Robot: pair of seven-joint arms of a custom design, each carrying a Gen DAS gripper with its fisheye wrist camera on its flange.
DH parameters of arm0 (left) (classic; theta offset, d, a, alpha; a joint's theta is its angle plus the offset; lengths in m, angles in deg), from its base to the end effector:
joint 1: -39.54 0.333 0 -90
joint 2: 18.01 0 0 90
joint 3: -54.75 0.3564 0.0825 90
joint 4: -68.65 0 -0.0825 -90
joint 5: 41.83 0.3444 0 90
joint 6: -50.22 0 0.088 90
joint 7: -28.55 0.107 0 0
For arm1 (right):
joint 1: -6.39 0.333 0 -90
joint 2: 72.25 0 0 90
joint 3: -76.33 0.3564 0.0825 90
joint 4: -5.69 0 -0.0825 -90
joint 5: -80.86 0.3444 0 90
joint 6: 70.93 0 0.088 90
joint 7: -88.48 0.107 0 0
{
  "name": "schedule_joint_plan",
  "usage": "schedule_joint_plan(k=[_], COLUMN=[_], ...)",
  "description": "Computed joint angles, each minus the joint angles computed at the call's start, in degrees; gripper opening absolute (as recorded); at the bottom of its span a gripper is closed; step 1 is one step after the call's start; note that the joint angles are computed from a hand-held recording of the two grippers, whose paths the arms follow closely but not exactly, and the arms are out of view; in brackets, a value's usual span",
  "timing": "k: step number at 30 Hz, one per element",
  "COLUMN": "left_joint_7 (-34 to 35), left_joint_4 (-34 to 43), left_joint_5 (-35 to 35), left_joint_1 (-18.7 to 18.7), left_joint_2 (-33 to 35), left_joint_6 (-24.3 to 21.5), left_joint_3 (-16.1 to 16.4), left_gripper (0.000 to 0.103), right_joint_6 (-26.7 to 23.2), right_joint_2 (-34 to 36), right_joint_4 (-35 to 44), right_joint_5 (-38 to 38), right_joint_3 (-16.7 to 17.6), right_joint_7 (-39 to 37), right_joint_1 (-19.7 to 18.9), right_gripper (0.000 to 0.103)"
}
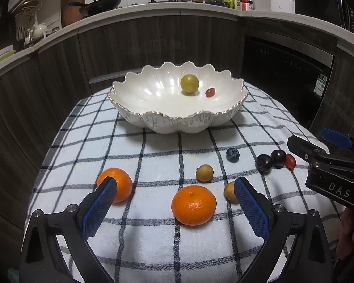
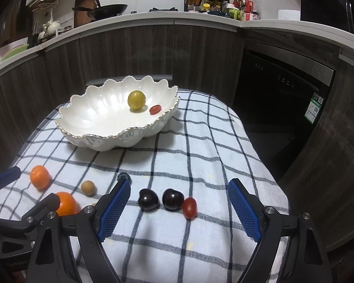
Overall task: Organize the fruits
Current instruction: 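Grasp the mandarin with the left gripper while the right gripper grasps another red tomato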
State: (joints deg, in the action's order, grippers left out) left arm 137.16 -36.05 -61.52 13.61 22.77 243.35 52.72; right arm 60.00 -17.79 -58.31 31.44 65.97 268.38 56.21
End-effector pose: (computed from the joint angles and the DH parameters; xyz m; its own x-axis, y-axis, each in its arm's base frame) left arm 0.6303 -0.2867 0.3007 -0.4042 -0.9144 -0.0215 -0.6181 0.2904 -0.7305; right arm 0.5874 0.5334 0.3121 -0.2827 -0.9577 0.0530 -0.6353 0.1456 -0.7584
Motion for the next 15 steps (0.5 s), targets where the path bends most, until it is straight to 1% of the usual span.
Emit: schedule_joint_plan(k=[2, 7, 11, 15], left_joint_7=[0.0, -0.3, -0.2, -0.1], left_joint_4=[0.5, 1.0, 1.5, 1.8], left_joint_5=[0.1, 0.8, 1.2, 2.0], left_joint_1=[-0.2, 0.5, 0.7, 1.0], left_joint_2=[0.5, 1.4, 2.1, 2.6], left_joint_6=[-0.4, -0.6, -1.0, -1.8], left_joint_3=[0.1, -0.8, -1.1, -1.5], left_gripper=[0.100, 0.098, 0.095, 0.087], right_joint_6=[-0.6, -0.5, -0.1, 1.0], right_joint_2=[0.4, 1.0, 1.6, 1.5], right_joint_4=[0.1, 0.1, 0.1, -1.0], right_joint_5=[0.2, 1.4, 2.5, 3.4], right_joint_3=[0.0, 0.4, 0.9, 1.0], right_joint_7=[0.1, -0.1, -0.8, -0.6], right_joint_1=[0.1, -0.5, -1.1, -1.5], right_gripper=[0.085, 0.084, 0.076, 0.066])
